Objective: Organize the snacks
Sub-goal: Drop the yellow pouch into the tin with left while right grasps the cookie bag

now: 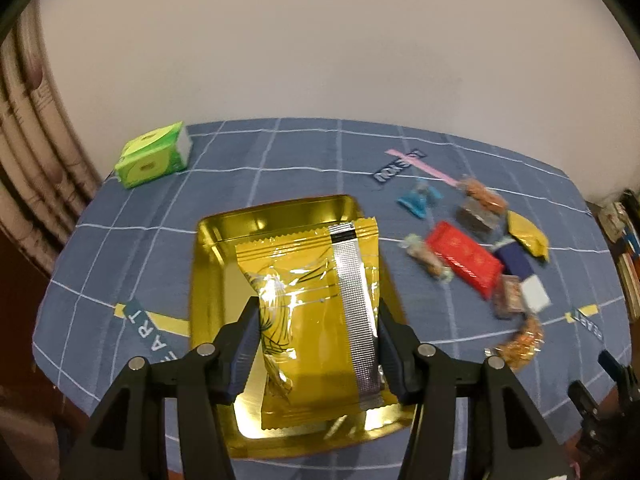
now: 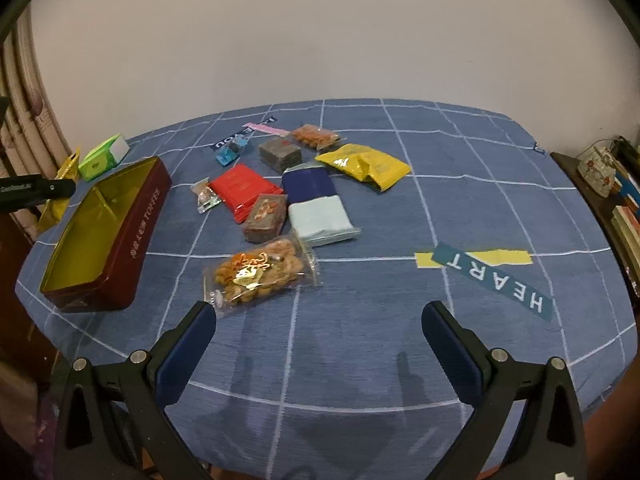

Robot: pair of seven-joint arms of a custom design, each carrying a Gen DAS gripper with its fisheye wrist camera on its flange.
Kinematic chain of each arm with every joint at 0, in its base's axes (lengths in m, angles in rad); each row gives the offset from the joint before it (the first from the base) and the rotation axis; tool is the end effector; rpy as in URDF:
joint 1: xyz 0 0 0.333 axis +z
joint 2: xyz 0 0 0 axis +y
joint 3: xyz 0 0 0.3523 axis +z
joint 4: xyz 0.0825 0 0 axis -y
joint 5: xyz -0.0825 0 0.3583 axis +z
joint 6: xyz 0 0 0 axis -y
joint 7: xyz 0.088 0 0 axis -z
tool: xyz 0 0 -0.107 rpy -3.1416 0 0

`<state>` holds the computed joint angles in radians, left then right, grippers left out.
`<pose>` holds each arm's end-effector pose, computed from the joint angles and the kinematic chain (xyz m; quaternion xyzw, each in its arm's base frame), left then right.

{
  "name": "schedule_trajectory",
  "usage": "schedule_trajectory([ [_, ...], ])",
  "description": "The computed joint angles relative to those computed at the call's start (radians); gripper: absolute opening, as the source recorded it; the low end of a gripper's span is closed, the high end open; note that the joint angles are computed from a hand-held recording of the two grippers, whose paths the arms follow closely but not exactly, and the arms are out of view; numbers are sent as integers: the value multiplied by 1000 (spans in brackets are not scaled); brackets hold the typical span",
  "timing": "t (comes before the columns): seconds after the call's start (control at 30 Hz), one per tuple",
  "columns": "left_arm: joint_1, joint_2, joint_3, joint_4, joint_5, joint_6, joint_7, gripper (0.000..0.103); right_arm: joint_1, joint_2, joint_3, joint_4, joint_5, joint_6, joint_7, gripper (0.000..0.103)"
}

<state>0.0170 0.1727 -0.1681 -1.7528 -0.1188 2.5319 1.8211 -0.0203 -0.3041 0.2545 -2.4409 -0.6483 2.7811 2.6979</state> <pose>0.6333 -0.0863 0.5823 -0.5600 0.7704 -0.2452 0.1809 0.4311 0.1403 0.5243 -0.5368 0.7585 -0.2637 0.2589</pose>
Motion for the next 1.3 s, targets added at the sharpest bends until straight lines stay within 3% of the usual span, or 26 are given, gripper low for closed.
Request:
schedule_trajectory([
  [0.17,3,51,15,49,55,-11,-47,54,41,34,-37,13,100,31,-40,102],
  [0.5,15,182,9,190,130,-73,-92,54,162,134,-124,68,535,77,-161,102],
  [0.7,14,231,14,244,169,-92,-117,54,169,183,-131,132,582,21,-107,96],
  [0.93,25,285,10,309,173,-143,-140,55,198,252,-157,221,533,-89,-9,88],
  [1.3,23,306,7,316,202,-136,-115,55,248,327,-202,332,425,-220,97,87],
])
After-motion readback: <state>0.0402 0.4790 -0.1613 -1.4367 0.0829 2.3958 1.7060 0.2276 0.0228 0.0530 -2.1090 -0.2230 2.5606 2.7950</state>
